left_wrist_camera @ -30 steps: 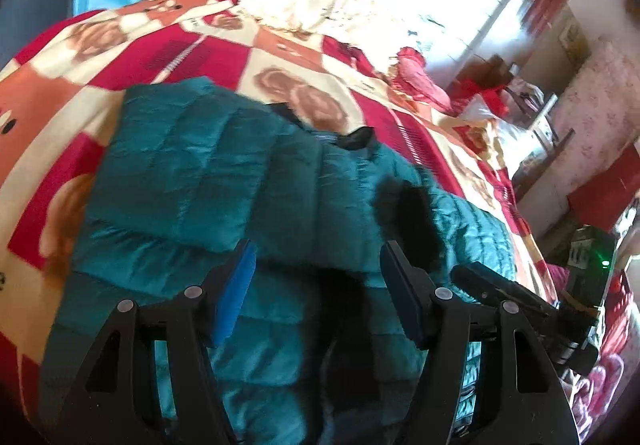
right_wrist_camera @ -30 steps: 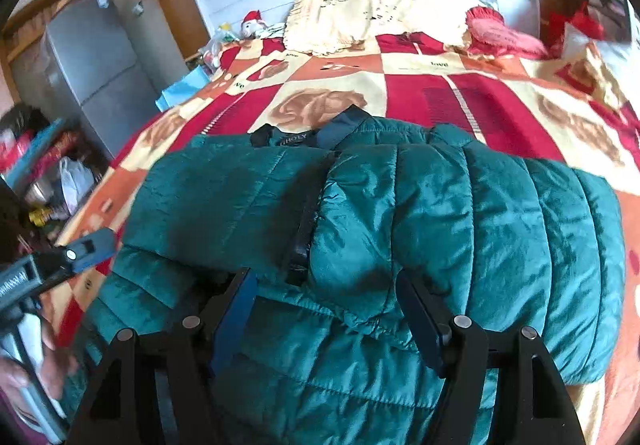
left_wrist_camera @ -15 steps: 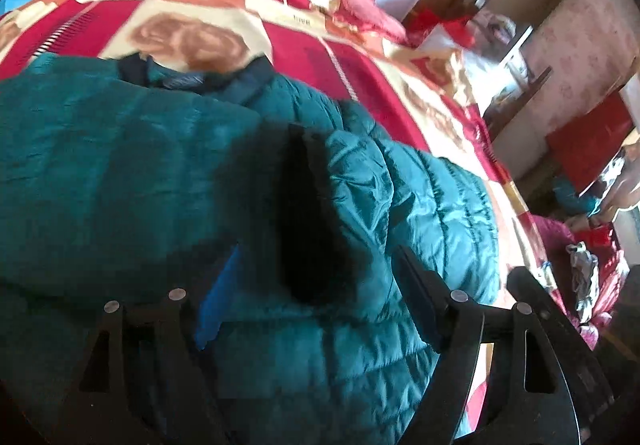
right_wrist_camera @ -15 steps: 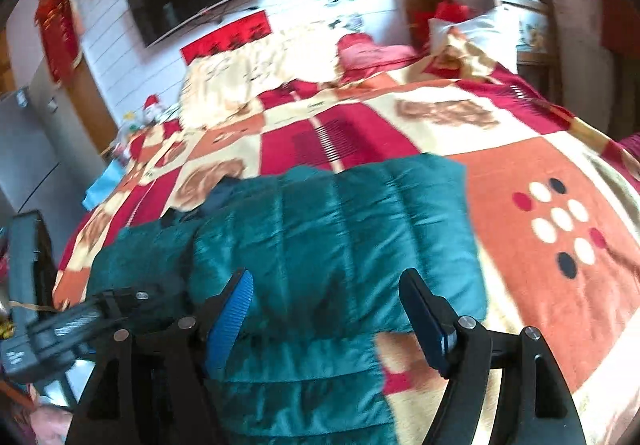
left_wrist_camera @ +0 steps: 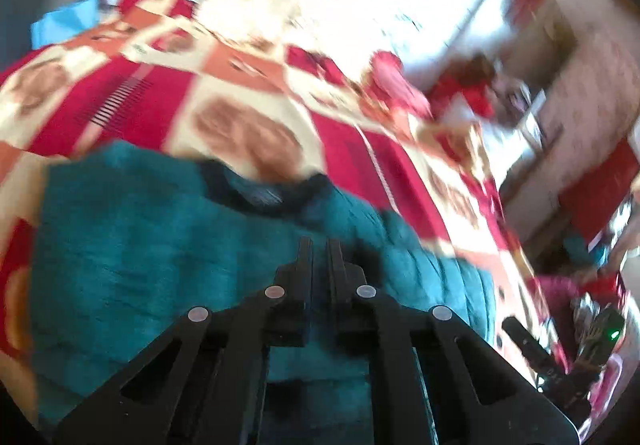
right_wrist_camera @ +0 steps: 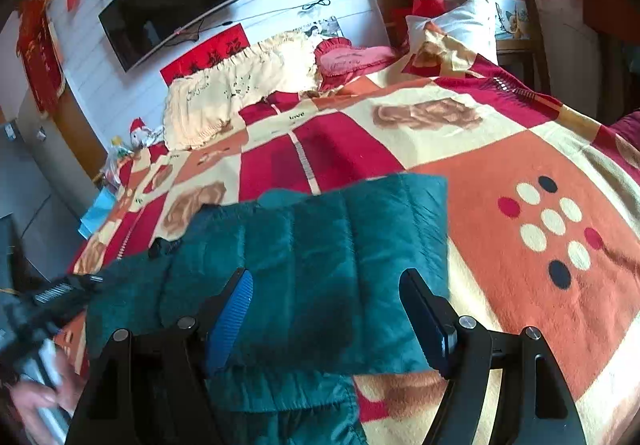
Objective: Fold large clothes
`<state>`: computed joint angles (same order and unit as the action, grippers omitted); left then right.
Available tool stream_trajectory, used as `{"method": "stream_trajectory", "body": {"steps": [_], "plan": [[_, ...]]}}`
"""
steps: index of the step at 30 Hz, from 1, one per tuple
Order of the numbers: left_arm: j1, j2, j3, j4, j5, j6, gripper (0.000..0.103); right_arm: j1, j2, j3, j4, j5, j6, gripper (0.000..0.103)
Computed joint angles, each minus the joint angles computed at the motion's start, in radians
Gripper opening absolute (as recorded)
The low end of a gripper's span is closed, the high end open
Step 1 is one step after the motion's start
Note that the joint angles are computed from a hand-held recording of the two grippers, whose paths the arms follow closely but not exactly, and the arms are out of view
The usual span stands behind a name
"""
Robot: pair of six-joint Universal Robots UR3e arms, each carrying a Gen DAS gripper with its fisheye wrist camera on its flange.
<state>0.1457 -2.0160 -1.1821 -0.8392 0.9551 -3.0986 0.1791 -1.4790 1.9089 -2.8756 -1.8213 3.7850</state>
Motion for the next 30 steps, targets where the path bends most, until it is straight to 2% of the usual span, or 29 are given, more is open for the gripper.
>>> {"method": "stream_trajectory", "body": {"steps": [4,6,7,8,9,10,12,15,19,21,22,23,24,26,30], "plan": [[0.07,0.002,0.046,-0.168,-0.078,0.116,0.005,-0.002,0.038,-0.079,0.029,0.029,0.0,0.074],[0.065,0.011,0.021,-0.211,-0.1,0.141,0.011,0.011,0.051,-0.096,0.016,0.009,0.028,0.074],[0.044,0.003,0.016,-0.228,-0.094,0.161,0.027,0.015,0.056,-0.099,0.004,0.012,0.042,0.074],[0.024,0.0,0.012,-0.234,-0.085,0.17,0.058,0.019,0.06,-0.106,0.005,0.015,0.051,0.074],[0.007,0.007,-0.017,-0.217,-0.082,0.171,0.069,0.024,0.065,-0.112,0.01,0.019,0.061,0.074],[-0.013,0.008,-0.063,-0.163,-0.091,0.154,0.076,0.028,0.067,-0.115,0.014,0.02,0.065,0.074],[-0.053,0.006,-0.096,-0.126,-0.084,0.135,0.076,0.033,0.065,-0.115,0.025,0.024,0.058,0.074],[-0.14,-0.072,-0.028,-0.13,-0.022,0.075,0.076,0.033,0.044,-0.088,0.03,0.009,0.045,0.074],[-0.24,-0.172,0.084,-0.149,0.079,0.048,0.076,-0.011,-0.02,-0.004,0.004,0.031,0.048,0.074],[-0.274,-0.181,0.075,-0.101,0.114,0.044,0.075,-0.035,-0.054,0.04,-0.013,0.04,0.053,0.074],[-0.286,-0.181,0.071,-0.087,0.118,0.055,0.059,-0.046,-0.07,0.06,-0.017,0.042,0.055,0.074],[-0.293,-0.175,0.065,-0.077,0.118,0.065,0.02,-0.056,-0.083,0.075,-0.019,0.046,0.055,0.074],[-0.294,-0.17,0.076,-0.094,0.114,0.066,0.014,-0.069,-0.099,0.092,-0.021,0.052,0.054,0.074],[-0.261,-0.141,0.046,-0.06,0.064,0.053,0.013,-0.084,-0.12,0.112,-0.02,0.058,0.054,0.074],[-0.165,-0.061,0.016,-0.031,0.02,0.04,0.01,-0.097,-0.143,0.131,-0.023,0.061,0.058,0.074]]}}
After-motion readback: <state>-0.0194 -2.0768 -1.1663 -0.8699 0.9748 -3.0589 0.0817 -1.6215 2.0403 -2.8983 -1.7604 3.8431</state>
